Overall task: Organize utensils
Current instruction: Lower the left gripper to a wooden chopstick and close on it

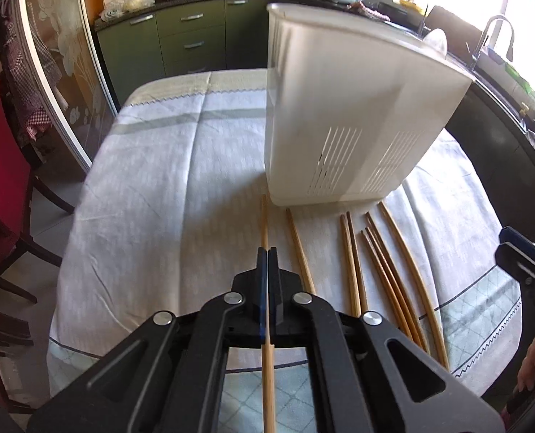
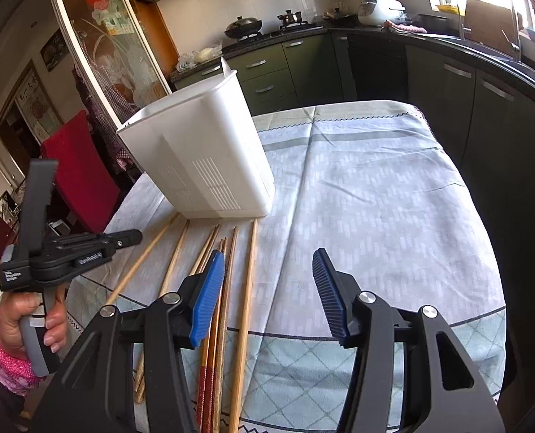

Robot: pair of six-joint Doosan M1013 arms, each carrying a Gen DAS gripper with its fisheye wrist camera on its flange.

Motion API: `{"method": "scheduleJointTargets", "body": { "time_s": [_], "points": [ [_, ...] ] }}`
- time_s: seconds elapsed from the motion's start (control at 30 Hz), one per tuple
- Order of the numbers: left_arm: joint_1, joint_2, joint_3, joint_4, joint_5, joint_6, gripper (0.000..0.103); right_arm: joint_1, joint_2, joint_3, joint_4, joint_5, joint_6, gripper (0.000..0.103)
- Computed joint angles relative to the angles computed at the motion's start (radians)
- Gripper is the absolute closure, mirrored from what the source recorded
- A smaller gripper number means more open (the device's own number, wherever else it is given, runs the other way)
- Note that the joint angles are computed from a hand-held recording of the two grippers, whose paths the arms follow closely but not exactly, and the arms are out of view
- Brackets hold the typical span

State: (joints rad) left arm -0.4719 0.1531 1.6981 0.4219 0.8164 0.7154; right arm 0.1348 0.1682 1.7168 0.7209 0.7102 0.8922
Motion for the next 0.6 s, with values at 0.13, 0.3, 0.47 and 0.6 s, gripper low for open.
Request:
{"method": "scheduleJointTargets", "body": {
  "time_s": [0.13, 0.3, 0.47, 0.6],
  "points": [
    [-0.015, -0.042, 0.026, 0.079, -0.023, -0.040, 0.103, 0.023, 0.031, -0.038, -0.088, 0.045, 0.069, 0.052],
    [0.041, 0.012, -0.014, -0.157, 0.056, 0.139, 0.102, 0.043, 0.048, -0.058, -0.118, 0.081, 0.095, 0.052],
    [0.085, 0.074, -0.041, -0.270, 0.076, 0.218, 0.094, 0.053, 0.039, -0.049, -0.135, 0.080, 0.087, 0.052],
    [0.076, 0.088, -0.063, -0.207, 0.109, 0.176, 0.079, 0.049, 0.037, -0.049, -0.147, 0.077, 0.096, 0.052]
  ]
}}
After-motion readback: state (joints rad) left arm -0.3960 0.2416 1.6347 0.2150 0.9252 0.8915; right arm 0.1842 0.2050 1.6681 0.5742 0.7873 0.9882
